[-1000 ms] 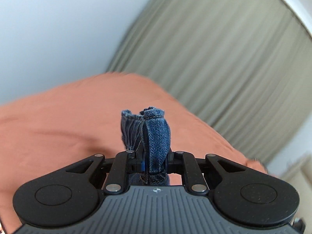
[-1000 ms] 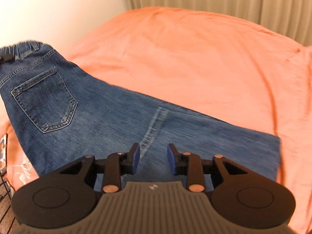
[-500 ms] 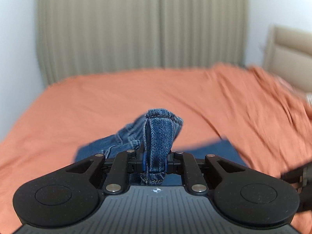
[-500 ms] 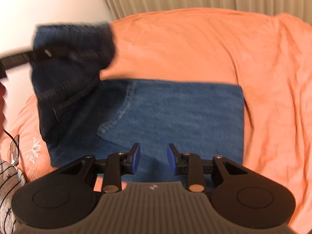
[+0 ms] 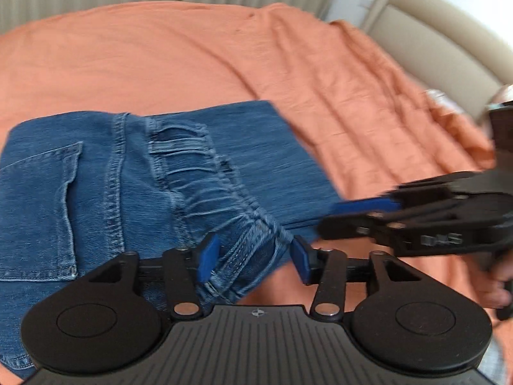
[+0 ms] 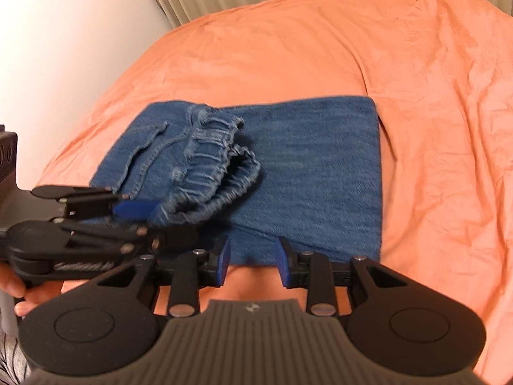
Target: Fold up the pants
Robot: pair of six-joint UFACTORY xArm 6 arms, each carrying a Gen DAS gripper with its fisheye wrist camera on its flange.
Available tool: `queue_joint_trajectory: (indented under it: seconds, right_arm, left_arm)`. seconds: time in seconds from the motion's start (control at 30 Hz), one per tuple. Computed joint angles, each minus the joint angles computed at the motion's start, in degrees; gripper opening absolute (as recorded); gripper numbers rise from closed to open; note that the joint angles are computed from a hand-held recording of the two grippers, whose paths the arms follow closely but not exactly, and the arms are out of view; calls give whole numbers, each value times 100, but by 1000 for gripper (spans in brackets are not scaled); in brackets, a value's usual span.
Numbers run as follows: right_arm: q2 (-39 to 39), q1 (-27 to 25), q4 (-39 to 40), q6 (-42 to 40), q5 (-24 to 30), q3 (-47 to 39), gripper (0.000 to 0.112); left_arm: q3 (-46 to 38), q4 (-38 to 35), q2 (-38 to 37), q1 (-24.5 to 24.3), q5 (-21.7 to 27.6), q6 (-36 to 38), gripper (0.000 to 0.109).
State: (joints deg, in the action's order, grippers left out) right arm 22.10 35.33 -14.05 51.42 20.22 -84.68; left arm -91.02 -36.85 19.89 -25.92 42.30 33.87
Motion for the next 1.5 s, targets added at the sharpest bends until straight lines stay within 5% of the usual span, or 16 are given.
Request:
queue_joint_trajectory:
  seconds: [0.1, 0.33, 0.47, 0.53, 0.63, 0.73, 0.87, 0.97, 1.13, 1.23, 1.43, 1.5]
  right_arm:
    - [108, -2, 290, -67, -190, -176, 30]
    - [1102, -10, 1508, -591, -182, -1545, 39]
    - [1936, -88, 2176, -398, 297, -2580, 43]
    - [2124, -90, 2524, -348, 324, -2769, 34]
    - [2156, -52, 2344, -232, 372, -2970, 5]
    - [2040, 51, 1633, -105, 650, -3294, 3]
    - [1612, 222, 1402, -108, 234, -3093, 2]
    - [1263, 307, 967, 385, 472, -2624, 1]
    - [930, 294, 1227, 1015, 250, -1427, 0]
    - [1121, 303, 1378, 999, 326, -1426, 0]
    - [1463, 234, 1637, 590, 274, -1898, 12]
    - [1209, 217, 1864, 437, -243, -1438, 38]
  left_arm:
    - [-222, -761, -41, 369, 725, 486, 61]
    - [-111, 411, -203, 844, -70, 54, 63]
    - [157, 523, -370, 1192, -214, -21, 63]
    - [79, 609, -269, 1309, -173, -133, 63]
    - [254, 685, -334, 1481, -192, -101, 63]
    - [413, 663, -403, 1571, -241, -29, 63]
    - [451, 421, -353, 1605, -307, 61, 62]
    - [378, 610, -279, 1598, -180, -7, 58]
    - [327, 1084, -177, 1586, -97, -270, 54]
    - [203, 911, -101, 1629, 23, -276, 54]
    - [-36, 977, 35, 1578, -47, -371, 54]
    - [-129, 914, 103, 1561, -46, -407, 54]
